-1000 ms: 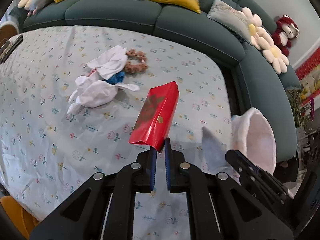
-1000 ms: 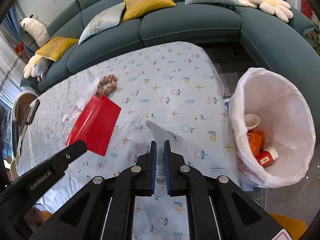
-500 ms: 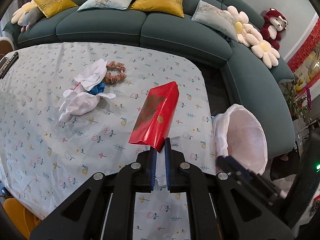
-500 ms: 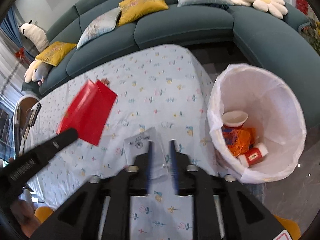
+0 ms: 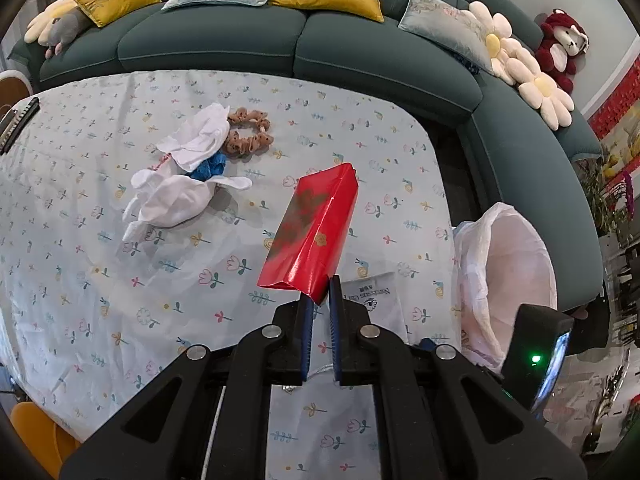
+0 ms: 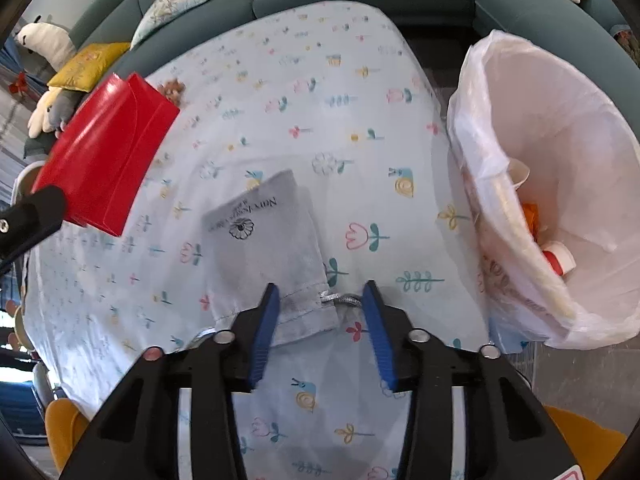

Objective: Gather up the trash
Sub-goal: 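Carry the red box and grey pouch to the wastebasket and open both tools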

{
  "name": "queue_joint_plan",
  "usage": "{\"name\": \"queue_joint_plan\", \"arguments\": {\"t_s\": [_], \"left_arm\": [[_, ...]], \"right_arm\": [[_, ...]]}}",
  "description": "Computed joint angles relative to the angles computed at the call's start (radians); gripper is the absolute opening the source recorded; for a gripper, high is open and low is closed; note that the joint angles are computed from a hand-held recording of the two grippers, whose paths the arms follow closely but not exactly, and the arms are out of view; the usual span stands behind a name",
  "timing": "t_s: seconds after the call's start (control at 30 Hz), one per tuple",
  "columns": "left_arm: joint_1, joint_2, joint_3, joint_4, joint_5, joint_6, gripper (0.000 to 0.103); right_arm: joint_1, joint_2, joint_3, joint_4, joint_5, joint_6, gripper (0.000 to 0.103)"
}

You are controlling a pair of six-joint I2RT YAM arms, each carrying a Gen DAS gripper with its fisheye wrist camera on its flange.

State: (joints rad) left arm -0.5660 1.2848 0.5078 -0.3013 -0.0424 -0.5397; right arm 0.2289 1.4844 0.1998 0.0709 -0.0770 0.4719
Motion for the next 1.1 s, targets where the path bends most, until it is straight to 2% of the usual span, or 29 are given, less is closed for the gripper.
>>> {"name": "queue_joint_plan", "arguments": {"t_s": [0.07, 0.1, 0.13, 0.3, 0.5, 0.63, 0.77, 1.0, 1.1], "left_arm": [[-0.002, 0.024, 0.005, 0.013, 0.005, -0.003, 0.007], [-0.004, 0.031, 0.007, 0.016, 0.005, -0.005, 0.007], [-0.008, 0.041, 0.012, 0.02, 0.006, -0.007, 0.007], [-0.044, 0.047, 0.034, 0.009, -0.007, -0.03, 0.008], [-0.142, 0.038, 0.088, -0.032, -0.054, -0.074, 0.007], [-0.24, 0.053, 0.147, -0.056, -0.096, -0.112, 0.007], [-0.356, 0.112, 0.232, -0.07, -0.136, -0.15, 0.007], [-0.508, 0.27, 0.383, -0.063, -0.159, -0.179, 0.008], [-0.552, 0.352, 0.46, -0.06, -0.146, -0.185, 0.008]], "right_arm": [[0.014, 0.009, 0.001, 0.006, 0.013, -0.008, 0.027], [0.016, 0.016, 0.006, 0.006, 0.004, -0.017, 0.017], [0.011, 0.01, 0.012, -0.008, -0.007, -0.024, 0.011], [0.008, -0.108, 0.007, -0.095, -0.003, -0.035, 0.008], [-0.133, -0.482, 0.018, -0.387, -0.035, -0.118, 0.008], [-0.367, -0.705, 0.081, -0.617, -0.112, -0.278, 0.008], [-0.707, -0.774, 0.162, -0.768, -0.251, -0.511, 0.008], [-1.252, -0.612, 0.284, -0.843, -0.444, -0.915, 0.008], [-1.377, -0.523, 0.318, -0.833, -0.473, -1.001, 0.008]]}}
